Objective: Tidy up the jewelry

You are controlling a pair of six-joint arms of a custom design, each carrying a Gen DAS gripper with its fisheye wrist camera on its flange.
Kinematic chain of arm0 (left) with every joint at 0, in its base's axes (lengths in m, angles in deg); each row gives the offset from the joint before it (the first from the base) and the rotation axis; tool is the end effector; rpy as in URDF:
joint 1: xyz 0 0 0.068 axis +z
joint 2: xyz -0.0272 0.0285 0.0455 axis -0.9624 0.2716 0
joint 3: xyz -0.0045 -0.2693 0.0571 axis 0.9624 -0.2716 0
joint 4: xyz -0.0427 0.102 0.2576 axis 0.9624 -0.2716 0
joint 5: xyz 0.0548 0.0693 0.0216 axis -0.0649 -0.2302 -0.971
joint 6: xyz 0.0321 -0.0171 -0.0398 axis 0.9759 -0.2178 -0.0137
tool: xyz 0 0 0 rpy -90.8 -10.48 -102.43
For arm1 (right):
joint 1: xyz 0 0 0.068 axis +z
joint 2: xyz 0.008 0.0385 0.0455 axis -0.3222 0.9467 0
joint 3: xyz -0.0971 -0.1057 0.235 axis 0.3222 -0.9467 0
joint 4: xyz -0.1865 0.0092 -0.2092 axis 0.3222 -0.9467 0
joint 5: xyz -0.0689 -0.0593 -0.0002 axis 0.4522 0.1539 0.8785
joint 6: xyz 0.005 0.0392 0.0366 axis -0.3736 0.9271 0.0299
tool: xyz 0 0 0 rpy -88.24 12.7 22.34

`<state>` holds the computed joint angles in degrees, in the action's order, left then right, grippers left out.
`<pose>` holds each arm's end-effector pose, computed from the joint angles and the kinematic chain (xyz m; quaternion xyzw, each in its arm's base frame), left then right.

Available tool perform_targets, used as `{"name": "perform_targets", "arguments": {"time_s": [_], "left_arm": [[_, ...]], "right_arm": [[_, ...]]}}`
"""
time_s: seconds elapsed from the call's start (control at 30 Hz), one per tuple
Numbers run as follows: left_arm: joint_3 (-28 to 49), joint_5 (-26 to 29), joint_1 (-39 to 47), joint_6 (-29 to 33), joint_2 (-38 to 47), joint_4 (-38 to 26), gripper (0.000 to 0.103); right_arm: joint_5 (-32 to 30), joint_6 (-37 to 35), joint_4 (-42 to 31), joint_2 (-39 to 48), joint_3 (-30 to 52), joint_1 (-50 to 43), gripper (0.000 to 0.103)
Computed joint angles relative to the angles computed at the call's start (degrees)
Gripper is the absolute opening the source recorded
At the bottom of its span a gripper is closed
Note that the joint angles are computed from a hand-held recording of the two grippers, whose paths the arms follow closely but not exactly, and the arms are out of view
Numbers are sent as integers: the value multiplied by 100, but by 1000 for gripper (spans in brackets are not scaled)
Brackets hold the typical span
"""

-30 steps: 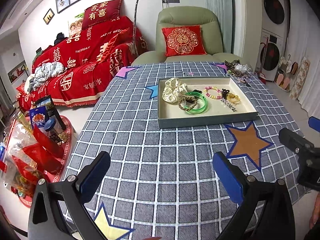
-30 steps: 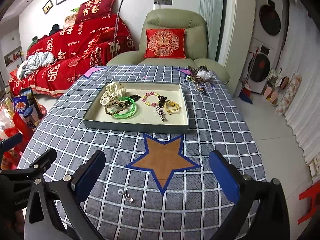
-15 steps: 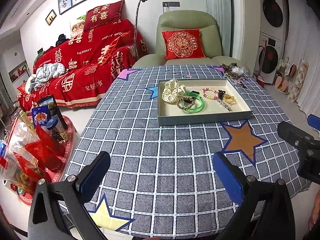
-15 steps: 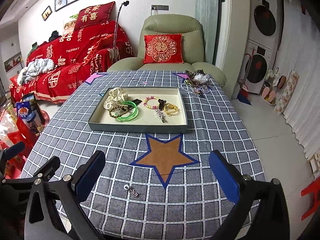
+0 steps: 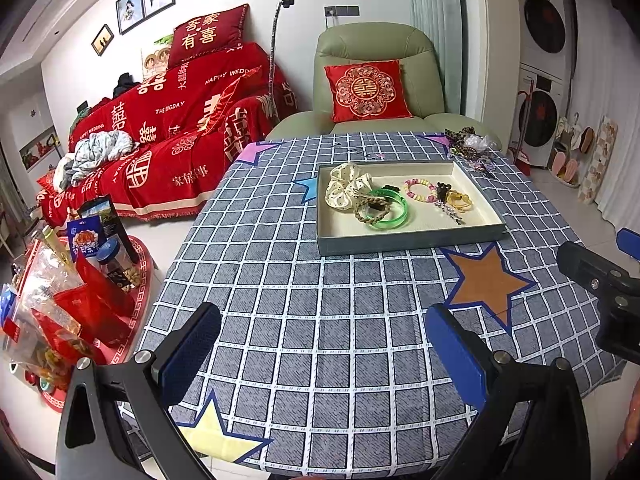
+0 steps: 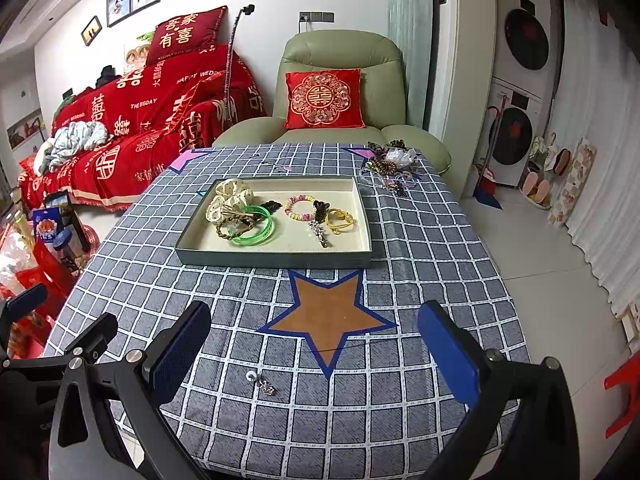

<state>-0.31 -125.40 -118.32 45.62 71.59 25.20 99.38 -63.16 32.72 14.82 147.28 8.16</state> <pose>0.2409 -0.2024 0.2877 -0.0601 0.9145 0.0736 0.3933 0.2789 0.1328 0.3115 -0.0819 0.9098 0.0301 0.4057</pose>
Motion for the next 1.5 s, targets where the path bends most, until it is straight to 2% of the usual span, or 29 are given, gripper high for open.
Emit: {"name": "perform_targets", "arguments": {"time_s": [1.5], "left_arm": [[28, -20, -27, -88, -66, -117, 103]], "right_arm": [[0, -19, -64, -45, 55, 6, 103]]}}
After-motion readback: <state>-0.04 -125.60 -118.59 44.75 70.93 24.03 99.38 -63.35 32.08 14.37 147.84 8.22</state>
